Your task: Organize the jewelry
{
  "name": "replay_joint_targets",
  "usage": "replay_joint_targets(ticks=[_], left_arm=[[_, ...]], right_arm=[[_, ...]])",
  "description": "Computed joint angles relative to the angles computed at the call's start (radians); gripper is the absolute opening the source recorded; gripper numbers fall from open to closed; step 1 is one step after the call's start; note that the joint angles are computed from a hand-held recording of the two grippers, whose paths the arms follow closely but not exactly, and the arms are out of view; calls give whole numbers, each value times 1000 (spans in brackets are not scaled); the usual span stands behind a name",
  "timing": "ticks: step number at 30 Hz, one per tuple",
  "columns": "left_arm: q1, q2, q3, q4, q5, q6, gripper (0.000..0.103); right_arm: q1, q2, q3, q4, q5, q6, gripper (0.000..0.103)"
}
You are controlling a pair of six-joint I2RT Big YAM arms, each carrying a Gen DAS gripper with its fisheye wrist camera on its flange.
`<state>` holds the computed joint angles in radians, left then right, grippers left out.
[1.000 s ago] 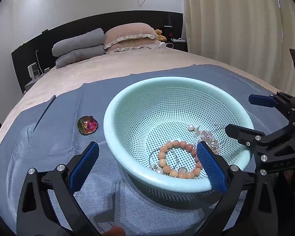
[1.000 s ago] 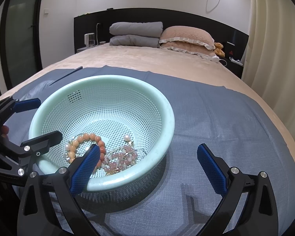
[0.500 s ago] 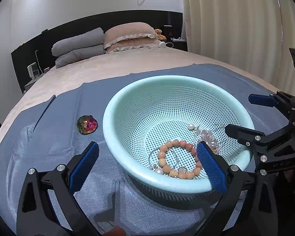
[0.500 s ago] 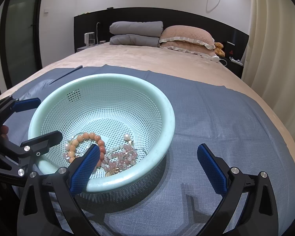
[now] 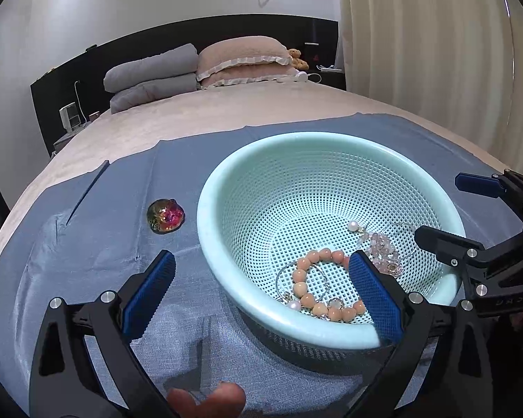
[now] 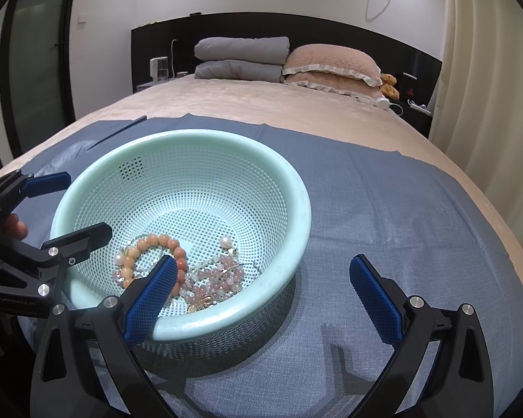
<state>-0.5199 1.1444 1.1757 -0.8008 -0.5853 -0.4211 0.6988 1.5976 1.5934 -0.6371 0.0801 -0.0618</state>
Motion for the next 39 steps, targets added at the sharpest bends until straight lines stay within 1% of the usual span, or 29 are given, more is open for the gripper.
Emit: replay_joint_targets(ticks=[4, 20, 26, 31, 33, 39], left_arm=[[1, 0, 3, -7, 8, -9, 97], [3, 3, 10, -12, 23, -7, 97], [2, 4, 10, -12, 18, -6, 97], [-3, -3, 1, 7, 19, 11, 97], [-9, -3, -1, 9, 0, 14, 97], [1, -20, -15, 21, 7, -13, 97]], right_arm=[[0, 0, 0, -1, 0, 1, 95], [1, 1, 3, -3, 1, 0, 95], [1, 0, 2, -3, 1, 0, 95], [1, 1, 5, -5, 1, 0, 95], [1, 1, 5, -5, 1, 0, 95], [1, 2, 5, -4, 1, 0, 95]])
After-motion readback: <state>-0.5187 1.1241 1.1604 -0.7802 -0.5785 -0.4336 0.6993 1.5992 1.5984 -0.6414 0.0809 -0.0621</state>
